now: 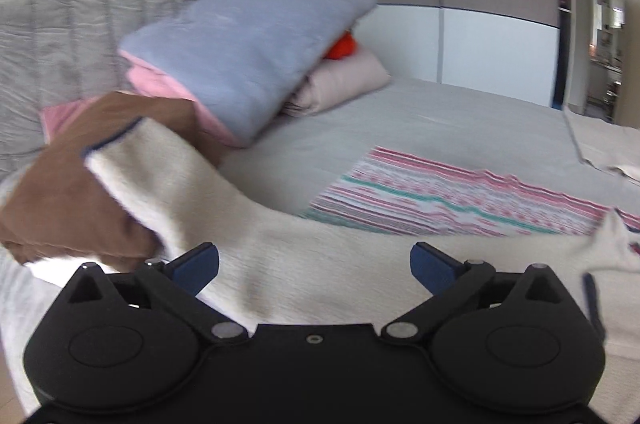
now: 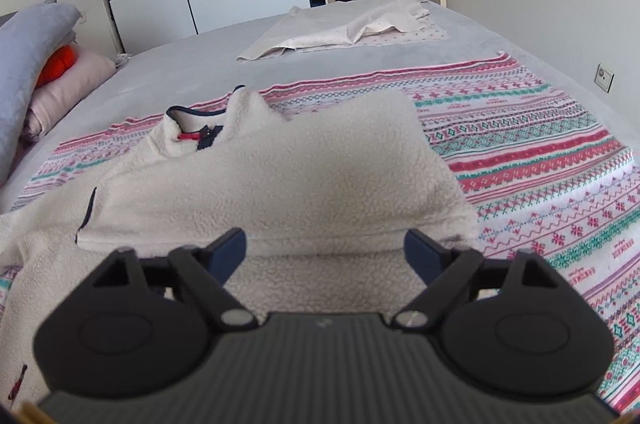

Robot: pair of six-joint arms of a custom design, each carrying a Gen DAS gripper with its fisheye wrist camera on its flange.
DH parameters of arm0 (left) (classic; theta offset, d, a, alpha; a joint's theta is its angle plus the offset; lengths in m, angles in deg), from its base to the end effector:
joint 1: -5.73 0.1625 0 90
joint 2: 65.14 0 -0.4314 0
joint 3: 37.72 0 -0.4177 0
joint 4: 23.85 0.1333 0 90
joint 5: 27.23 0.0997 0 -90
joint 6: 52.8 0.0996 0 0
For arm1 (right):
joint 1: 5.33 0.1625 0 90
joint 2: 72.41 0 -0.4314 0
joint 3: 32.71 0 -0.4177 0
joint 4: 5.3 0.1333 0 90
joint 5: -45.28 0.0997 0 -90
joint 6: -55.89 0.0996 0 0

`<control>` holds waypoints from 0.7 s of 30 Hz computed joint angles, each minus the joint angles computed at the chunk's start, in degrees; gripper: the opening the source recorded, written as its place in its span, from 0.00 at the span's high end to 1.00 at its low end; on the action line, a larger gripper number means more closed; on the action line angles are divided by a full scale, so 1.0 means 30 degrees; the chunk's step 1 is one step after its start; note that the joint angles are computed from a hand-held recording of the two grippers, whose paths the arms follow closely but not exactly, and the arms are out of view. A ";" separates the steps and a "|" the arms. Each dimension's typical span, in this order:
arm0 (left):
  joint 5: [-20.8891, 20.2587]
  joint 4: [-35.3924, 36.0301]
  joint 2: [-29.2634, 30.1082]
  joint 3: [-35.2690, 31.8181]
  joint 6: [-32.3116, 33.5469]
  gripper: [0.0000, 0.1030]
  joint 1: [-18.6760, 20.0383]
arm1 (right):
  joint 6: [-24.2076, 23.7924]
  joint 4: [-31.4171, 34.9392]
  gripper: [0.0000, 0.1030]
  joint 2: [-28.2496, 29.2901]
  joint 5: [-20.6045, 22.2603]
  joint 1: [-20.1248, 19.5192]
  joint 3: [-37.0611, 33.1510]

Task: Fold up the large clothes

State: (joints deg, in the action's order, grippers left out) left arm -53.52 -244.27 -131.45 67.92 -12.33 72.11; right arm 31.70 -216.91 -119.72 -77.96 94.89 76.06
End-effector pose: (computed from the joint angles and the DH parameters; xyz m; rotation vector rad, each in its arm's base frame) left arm -0.0119 -0.5827 0.3933 -0.0091 1.7375 -1.3463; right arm 0.1864 -0.5902 0.1577 0.2870 -2.2107 1.1829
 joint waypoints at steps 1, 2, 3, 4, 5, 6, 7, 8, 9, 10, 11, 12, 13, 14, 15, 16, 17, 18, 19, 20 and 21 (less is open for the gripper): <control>-0.0075 -0.0572 -0.0120 -0.0180 0.0640 0.00 0.0139 | -0.0105 -0.0013 0.14 0.0063 -0.0150 0.0056 -0.0036; -0.0253 -0.0897 -0.0308 -0.0288 0.1004 0.00 0.0278 | -0.0166 0.0056 0.14 0.0077 -0.0216 0.0071 -0.0063; -0.0489 -0.1147 -0.0490 -0.0398 0.1209 0.00 0.0460 | -0.0216 0.0081 0.14 0.0117 -0.0259 0.0077 -0.0092; -0.0869 -0.1320 -0.0708 -0.0470 0.1230 0.00 0.0677 | -0.0259 0.0118 0.14 0.0154 -0.0305 0.0075 -0.0138; -0.1423 -0.1318 -0.0991 -0.0410 0.0987 0.00 0.0933 | -0.0290 0.0155 0.13 0.0200 -0.0380 0.0091 -0.0177; -0.2256 -0.1096 -0.1414 -0.0237 0.0332 0.00 0.1284 | -0.0333 0.0206 0.13 0.0230 -0.0446 0.0103 -0.0210; -0.2935 -0.0862 -0.1759 -0.0190 -0.0444 0.00 0.1633 | -0.0405 0.0251 0.13 0.0269 -0.0506 0.0115 -0.0244; -0.3308 -0.0958 -0.1920 -0.0268 -0.1045 0.00 0.1943 | -0.0490 0.0291 0.13 0.0287 -0.0530 0.0122 -0.0259; -0.3481 -0.1249 -0.1973 -0.0370 -0.1430 0.00 0.2212 | -0.0596 0.0320 0.12 0.0298 -0.0541 0.0122 -0.0264; -0.3521 -0.1706 -0.1968 -0.0541 -0.1734 0.00 0.2442 | -0.0699 0.0312 0.12 0.0310 -0.0561 0.0123 -0.0261; -0.3562 -0.2063 -0.1940 -0.0682 -0.1905 0.00 0.2667 | -0.0790 0.0261 0.11 0.0342 -0.0594 0.0126 -0.0271; -0.3637 -0.2325 -0.1925 -0.0774 -0.2046 0.00 0.2893 | -0.0845 0.0217 0.11 0.0356 -0.0626 0.0128 -0.0265; -0.3767 -0.2552 -0.1925 -0.0827 -0.2165 0.00 0.3117 | -0.0860 0.0212 0.11 0.0357 -0.0634 0.0117 -0.0258; -0.3962 -0.2657 -0.1913 -0.0888 -0.2200 0.00 0.3331 | -0.0830 0.0244 0.11 0.0354 -0.0636 0.0116 -0.0258; -0.4086 -0.2892 -0.1781 -0.1070 -0.2045 0.02 0.3545 | -0.0802 0.0287 0.11 0.0371 -0.0675 0.0112 -0.0271; -0.4139 -0.3018 -0.1656 -0.1277 -0.1853 0.02 0.3705 | -0.0784 0.0328 0.11 0.0422 -0.0736 0.0111 -0.0313; -0.4303 -0.3086 -0.1554 -0.1442 -0.1701 0.02 0.3855 | -0.0790 0.0401 0.11 0.0466 -0.0801 0.0108 -0.0364; -0.4483 -0.3182 -0.1424 -0.1624 -0.1500 0.03 0.3972 | -0.0801 0.0461 0.11 0.0503 -0.0867 0.0112 -0.0395; -0.4706 -0.3239 -0.1339 -0.1817 -0.1381 0.10 0.4087 | -0.0840 0.0536 0.11 0.0544 -0.0916 0.0100 -0.0432; -0.4943 -0.3094 -0.1315 -0.1970 -0.1620 0.16 0.4163 | -0.0889 0.0598 0.11 0.0579 -0.0954 0.0095 -0.0466; -0.4971 -0.2807 -0.1291 -0.2117 -0.2014 0.33 0.4173 | -0.0941 0.0621 0.11 0.0613 -0.0990 0.0099 -0.0483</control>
State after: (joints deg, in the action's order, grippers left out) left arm -68.43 -252.69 -135.32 61.57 -18.37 84.63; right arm 28.88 -215.05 -117.88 -80.93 95.18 74.61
